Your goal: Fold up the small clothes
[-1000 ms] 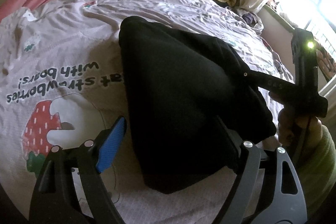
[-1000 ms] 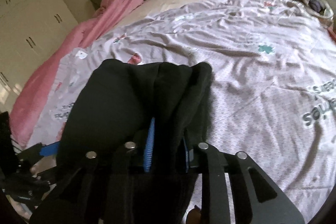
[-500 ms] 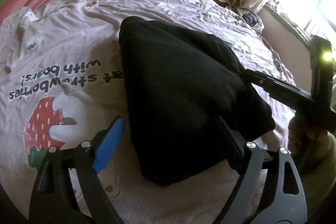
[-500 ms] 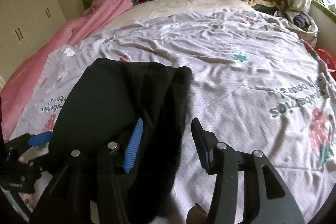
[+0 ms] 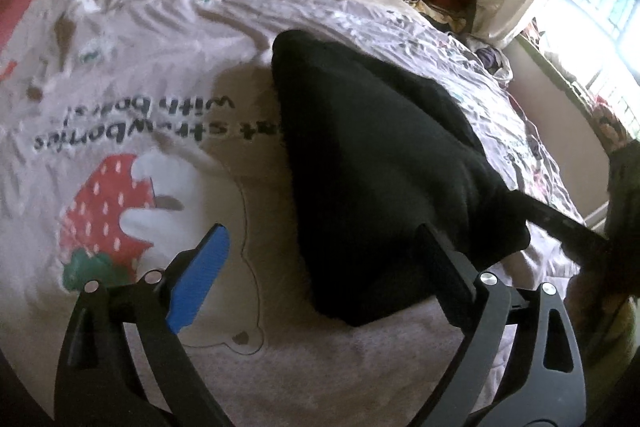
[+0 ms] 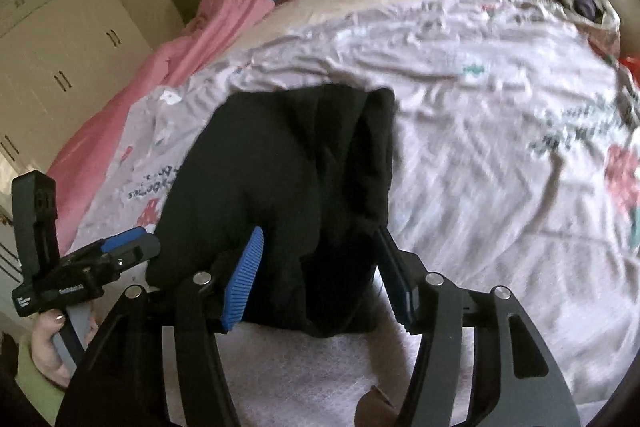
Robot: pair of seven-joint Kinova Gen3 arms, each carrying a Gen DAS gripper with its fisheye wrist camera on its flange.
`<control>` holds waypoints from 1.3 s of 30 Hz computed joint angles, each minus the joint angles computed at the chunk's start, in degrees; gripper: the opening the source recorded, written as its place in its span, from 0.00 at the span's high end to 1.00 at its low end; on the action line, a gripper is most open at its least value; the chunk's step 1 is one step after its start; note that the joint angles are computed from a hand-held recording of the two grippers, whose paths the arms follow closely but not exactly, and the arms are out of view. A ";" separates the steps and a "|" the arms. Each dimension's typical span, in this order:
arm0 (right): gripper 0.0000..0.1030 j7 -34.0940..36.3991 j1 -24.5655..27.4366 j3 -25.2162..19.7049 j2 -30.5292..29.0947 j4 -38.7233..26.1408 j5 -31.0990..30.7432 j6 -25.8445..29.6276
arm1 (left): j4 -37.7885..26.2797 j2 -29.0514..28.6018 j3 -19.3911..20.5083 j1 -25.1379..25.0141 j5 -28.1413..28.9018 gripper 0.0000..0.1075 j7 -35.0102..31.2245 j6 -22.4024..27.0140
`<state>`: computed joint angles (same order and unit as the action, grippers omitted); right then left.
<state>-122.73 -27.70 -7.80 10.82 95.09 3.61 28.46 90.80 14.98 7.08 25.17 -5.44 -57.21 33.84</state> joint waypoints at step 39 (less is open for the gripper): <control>0.04 -59.12 -23.71 -12.70 -7.25 9.00 58.12 32.64 | 12.83 -13.28 4.32 3.57 -14.05 0.13 10.38 -2.35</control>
